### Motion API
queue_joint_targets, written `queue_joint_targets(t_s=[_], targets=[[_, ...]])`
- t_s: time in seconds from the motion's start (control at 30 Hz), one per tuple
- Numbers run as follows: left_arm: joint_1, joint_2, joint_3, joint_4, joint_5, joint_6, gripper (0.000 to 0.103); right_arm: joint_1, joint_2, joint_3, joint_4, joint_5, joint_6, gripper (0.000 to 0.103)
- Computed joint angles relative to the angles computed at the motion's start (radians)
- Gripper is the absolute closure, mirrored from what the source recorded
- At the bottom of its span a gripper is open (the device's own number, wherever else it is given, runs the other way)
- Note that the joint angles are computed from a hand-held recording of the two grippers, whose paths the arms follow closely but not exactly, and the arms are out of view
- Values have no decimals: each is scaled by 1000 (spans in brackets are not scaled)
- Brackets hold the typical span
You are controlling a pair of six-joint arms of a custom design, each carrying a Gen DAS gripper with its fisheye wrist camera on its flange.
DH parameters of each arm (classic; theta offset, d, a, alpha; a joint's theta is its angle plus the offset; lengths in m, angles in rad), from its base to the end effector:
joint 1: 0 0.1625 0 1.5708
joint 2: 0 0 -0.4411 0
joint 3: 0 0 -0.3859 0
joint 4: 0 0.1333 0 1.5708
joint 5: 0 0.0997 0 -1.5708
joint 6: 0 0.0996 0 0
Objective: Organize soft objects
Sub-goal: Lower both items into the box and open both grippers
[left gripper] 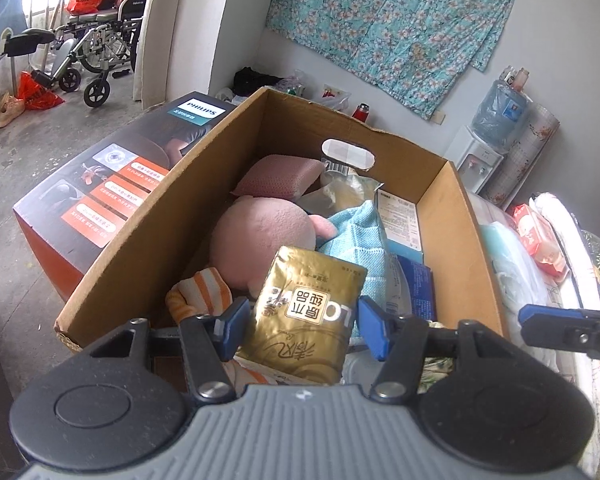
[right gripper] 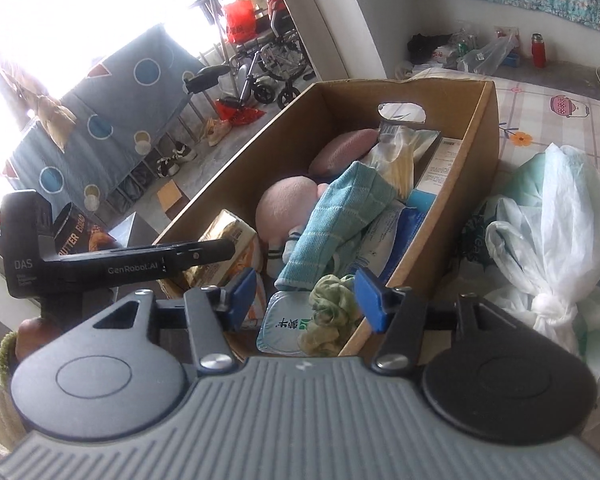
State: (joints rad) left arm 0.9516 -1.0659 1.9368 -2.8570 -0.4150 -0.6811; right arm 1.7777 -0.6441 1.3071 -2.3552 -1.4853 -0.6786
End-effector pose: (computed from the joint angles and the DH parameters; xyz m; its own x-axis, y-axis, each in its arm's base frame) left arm -0.1477 -0.5939 0.2569 -0.7559 -0.5210 -0.3965 0.0709 0.5369 -0.8407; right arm 0.2965 -0.7223 0.1034 -0.6294 -0.7770 0.0100 -0.7695 0.6214 -0.1475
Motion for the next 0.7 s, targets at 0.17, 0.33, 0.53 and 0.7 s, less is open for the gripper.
queue_joint_targets(t_s=[0.17, 0.33, 0.53, 0.7], targets=[[13, 15, -48, 135, 16, -89, 43, -25, -11, 1, 3, 47, 30, 48], [15, 26, -52, 107, 14, -101, 36, -38, -19, 11, -7, 64, 33, 48], [-1, 31, -29, 21, 28, -70, 34, -58, -37, 39, -37, 67, 60, 47], [-36, 40, -16, -25, 45, -25, 19, -80, -71, 99, -100, 77, 95, 41]])
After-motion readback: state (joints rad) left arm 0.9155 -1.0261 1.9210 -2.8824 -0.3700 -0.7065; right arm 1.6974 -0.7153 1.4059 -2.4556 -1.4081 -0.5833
